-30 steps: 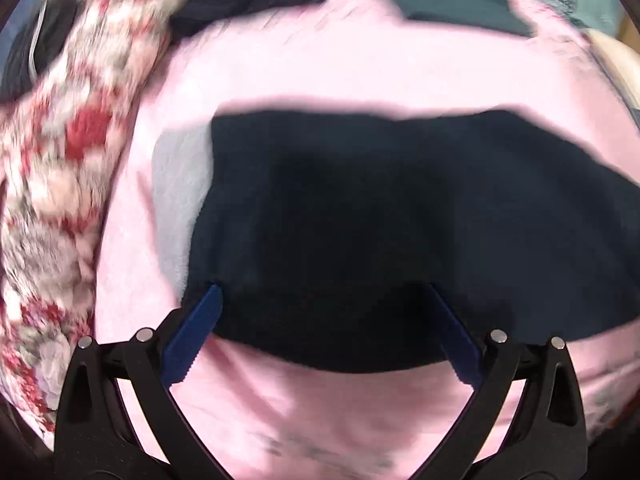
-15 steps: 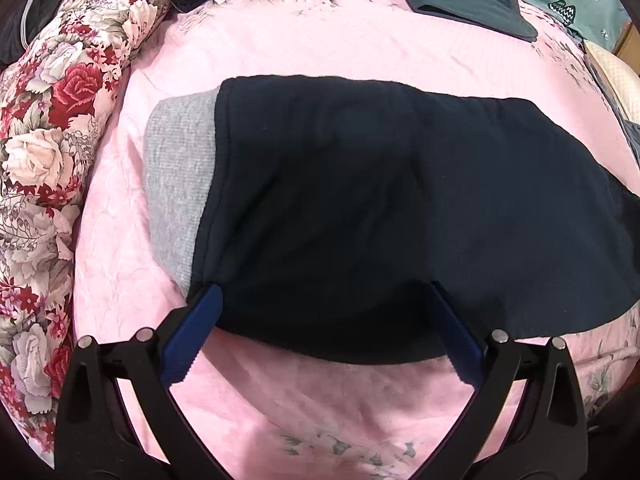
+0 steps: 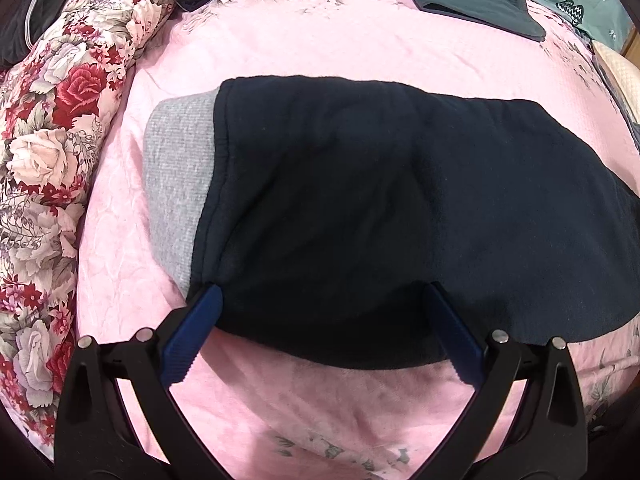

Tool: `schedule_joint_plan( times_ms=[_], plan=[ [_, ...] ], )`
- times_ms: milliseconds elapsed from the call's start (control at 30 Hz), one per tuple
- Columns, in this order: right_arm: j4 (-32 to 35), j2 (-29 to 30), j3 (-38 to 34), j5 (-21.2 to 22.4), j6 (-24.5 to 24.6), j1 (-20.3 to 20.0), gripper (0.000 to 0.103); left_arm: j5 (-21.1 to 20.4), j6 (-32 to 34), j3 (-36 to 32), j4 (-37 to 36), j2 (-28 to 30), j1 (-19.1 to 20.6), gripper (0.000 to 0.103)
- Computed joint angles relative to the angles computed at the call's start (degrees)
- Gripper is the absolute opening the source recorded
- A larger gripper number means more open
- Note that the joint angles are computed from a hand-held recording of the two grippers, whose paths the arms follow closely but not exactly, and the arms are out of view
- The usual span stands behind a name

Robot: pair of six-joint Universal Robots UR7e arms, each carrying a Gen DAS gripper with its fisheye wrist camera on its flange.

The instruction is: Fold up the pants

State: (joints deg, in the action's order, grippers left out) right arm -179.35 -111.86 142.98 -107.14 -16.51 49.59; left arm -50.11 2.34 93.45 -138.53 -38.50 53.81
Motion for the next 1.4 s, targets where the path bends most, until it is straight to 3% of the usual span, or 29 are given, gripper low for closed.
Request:
schedule_joint_plan(
  times_ms=[100,200,233,300,367,467,533,600,667,767,900,1133,1267,1400],
  plan=[
    [-5.83,1.92,1.16,-2.48,0.94,0.47,0.005,0.11,-0.04,0.24,-0.61,-0.04,-0.14,0.101],
    [-7.47,4.69,0.80,-5.89,2.19,1.51,0.018,0.66,0.64,0.43,-1.05,0.15,-0.24,0.101],
    [-7.40,4.64,0.49,-8.11,3.63,2.99,0.029,0.43,0.31,0.13,-0.07,-0.02,-0.26,0.101],
    [-10.22,4.60,0.25,-13.75,6.66,8.18,0.031,-0.01,-0.14,-0.08,1.02,-0.88,-0.67,0.101],
    [-12.49,4.81,-0.13,-12.99,6.08,12.81,0.035,0.26,1.28,1.08,-1.88,-2.36,-1.93,0.101],
    [-7.02,7.65,-3.47,-4.65,5.75,18.01,0.043,-2.90,5.17,1.76,-6.64,-3.15,-3.22,0.101],
    [-2.04,12.78,-7.53,2.89,5.98,20.05,0.043,-7.23,7.31,0.58,-6.90,-2.00,-3.33,0.101],
    [2.39,20.01,-12.78,9.77,6.40,21.32,0.043,-8.67,8.67,-0.62,-6.73,0.09,-3.34,0.101],
    [6.76,26.27,-17.79,12.54,6.23,22.75,0.043,-9.57,9.48,-2.29,-4.73,2.60,-2.92,0.101],
    [16.66,36.01,-27.21,12.84,3.50,25.32,0.043,-8.95,10.81,-2.81,-2.94,4.67,-2.22,0.101],
    [27.22,42.44,-34.67,10.27,0.66,27.23,0.043,-8.60,15.58,-0.20,-6.86,4.52,-1.97,0.101],
    [45.04,46.57,-43.62,9.08,-2.77,27.74,0.043,-9.34,15.34,0.04,-8.08,4.57,-1.52,0.101],
    [58.59,47.78,-48.90,15.76,-4.89,25.92,0.046,-9.79,15.57,0.13,-8.32,4.49,-1.38,0.101],
    [61.39,49.22,-51.74,15.87,-3.48,24.93,0.049,-9.83,15.81,-0.17,-8.28,4.66,-1.26,0.101]
  ],
)
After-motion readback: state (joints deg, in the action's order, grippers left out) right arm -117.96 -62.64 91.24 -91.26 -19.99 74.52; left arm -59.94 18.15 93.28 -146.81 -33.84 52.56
